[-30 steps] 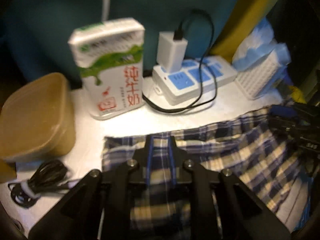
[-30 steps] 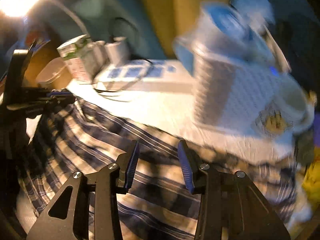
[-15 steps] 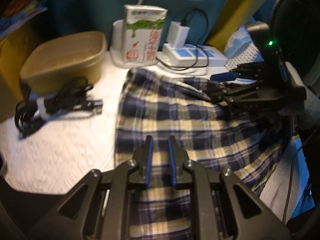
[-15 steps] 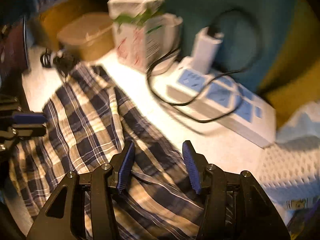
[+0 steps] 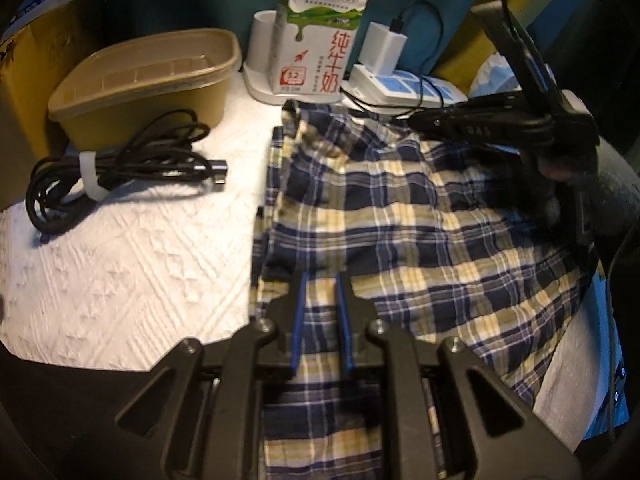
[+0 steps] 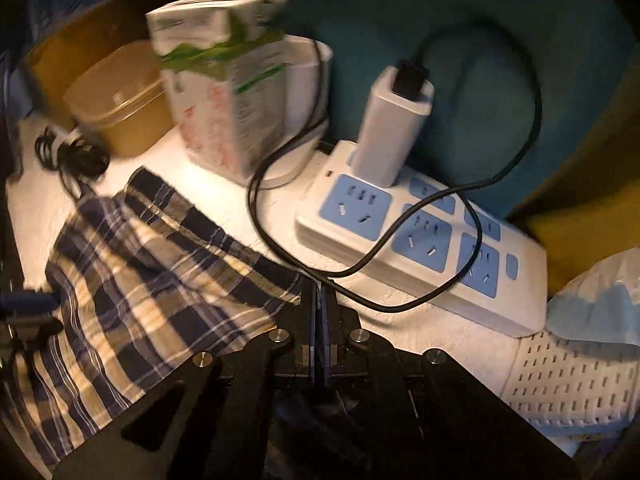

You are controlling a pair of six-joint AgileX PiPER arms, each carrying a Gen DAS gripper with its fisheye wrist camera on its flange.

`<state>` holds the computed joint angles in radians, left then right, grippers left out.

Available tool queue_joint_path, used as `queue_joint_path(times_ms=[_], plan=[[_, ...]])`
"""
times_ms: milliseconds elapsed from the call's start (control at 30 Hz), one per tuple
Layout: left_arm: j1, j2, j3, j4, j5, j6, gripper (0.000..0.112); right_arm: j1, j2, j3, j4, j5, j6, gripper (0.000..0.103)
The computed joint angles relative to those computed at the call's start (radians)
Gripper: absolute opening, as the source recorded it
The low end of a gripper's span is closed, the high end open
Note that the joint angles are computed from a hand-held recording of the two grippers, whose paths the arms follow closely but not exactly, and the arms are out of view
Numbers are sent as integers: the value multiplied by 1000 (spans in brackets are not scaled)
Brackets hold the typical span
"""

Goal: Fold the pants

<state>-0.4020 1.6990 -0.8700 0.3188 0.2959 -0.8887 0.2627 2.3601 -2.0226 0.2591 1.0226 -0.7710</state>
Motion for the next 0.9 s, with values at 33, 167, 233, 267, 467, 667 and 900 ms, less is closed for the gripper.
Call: queue_joint_path(times_ms=[33, 167, 233, 267, 467, 667, 900], plan=[[1, -1, -10, -18, 14, 21, 16, -8, -3, -4, 13, 13, -1, 4], [20, 2, -69, -1, 53, 50, 16, -61, -67, 44, 82, 7, -54, 38], [34, 12, -115, -45, 74, 124, 16, -90, -114, 82, 109, 20, -97, 48], [41, 25, -142, -77, 83, 172, 16, -108, -140, 105, 117, 25, -127, 48], [79, 172, -321, -157, 134, 311, 16, -165, -190, 190, 47, 51, -257, 48], [93, 257, -373, -151, 142, 323, 16, -164, -218, 332, -103, -104, -299, 14], [81, 233, -373, -34, 179, 164, 16, -206, -181, 201, -67, -95, -225, 9]])
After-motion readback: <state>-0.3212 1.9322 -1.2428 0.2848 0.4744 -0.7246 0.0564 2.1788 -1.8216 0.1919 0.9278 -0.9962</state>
